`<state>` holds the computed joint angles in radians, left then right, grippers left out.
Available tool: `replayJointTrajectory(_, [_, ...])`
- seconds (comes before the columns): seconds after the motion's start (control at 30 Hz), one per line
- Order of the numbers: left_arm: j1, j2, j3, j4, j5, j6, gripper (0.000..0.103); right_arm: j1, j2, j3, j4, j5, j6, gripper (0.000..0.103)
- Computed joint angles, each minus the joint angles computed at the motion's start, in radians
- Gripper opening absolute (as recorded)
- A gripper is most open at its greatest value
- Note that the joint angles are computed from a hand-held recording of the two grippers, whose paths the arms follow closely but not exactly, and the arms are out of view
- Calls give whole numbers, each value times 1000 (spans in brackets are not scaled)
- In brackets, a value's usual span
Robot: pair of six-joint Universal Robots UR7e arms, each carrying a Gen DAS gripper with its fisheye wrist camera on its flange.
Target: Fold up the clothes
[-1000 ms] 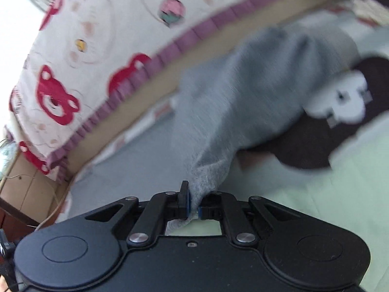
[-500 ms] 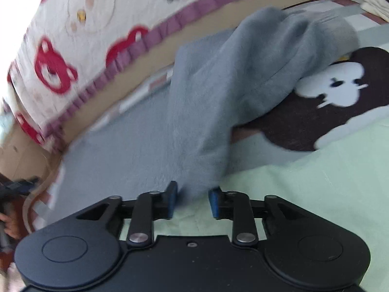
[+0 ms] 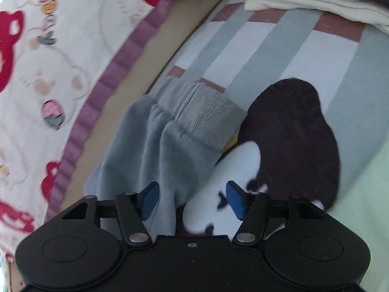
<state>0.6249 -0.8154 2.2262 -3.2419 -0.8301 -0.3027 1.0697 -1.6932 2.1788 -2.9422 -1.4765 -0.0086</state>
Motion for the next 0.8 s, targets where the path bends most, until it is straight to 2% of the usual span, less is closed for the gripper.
replayJointTrajectory(0.07, [10,31,-20,7,-3,10,43,27,44,-36,-9,-51,17,68])
replayJointTrajectory(0.13, [6,47,-18,-4,0,24,43,65,95,-73,-69,-125,2,69])
replayJointTrajectory(0.2, [17,62,-22,-19,-5,42,43,109,159,-110,-97,-214,-21,85])
replayJointTrajectory(0.27, [31,73,-29,-27,-12,58,43,150,230,-129,-186,-293,-82,90])
replayJointTrajectory(0.3, [37,78,-32,-29,-15,65,43,171,259,-136,-220,-339,-154,86])
replayJointTrajectory(0.33, [40,78,-31,-25,-12,71,43,189,287,-142,-257,-380,-237,74])
replayJointTrajectory(0.37, [43,72,-28,-14,-9,76,43,212,296,-144,-295,-412,-342,33])
replayJointTrajectory(0.4, [48,62,-22,-1,-12,79,43,219,299,-139,-336,-402,-446,24])
replayJointTrajectory(0.47, [61,38,-8,32,-14,74,43,227,234,-76,-476,-272,-586,19])
replayJointTrajectory(0.5, [68,27,-2,51,-10,68,43,212,205,-55,-543,-236,-605,19])
replayJointTrajectory(0.53, [74,19,2,75,3,49,43,201,171,-42,-583,-215,-614,19])
replayJointTrajectory(0.57, [82,17,11,70,10,33,43,173,161,-50,-580,-225,-597,20])
replayJointTrajectory(0.6, [90,14,19,64,17,18,43,145,141,-67,-536,-237,-578,21])
replayJointTrajectory(0.67, [100,6,36,43,18,11,43,91,120,-101,-346,-265,-518,21])
replayJointTrajectory(0.7, [95,4,38,59,32,15,43,63,121,-120,-273,-275,-492,26])
replayJointTrajectory(0.73, [86,3,39,80,51,21,43,59,125,-121,-242,-307,-497,27])
replayJointTrajectory(0.8, [73,-1,44,107,69,31,43,44,132,-96,-288,-305,-500,31])
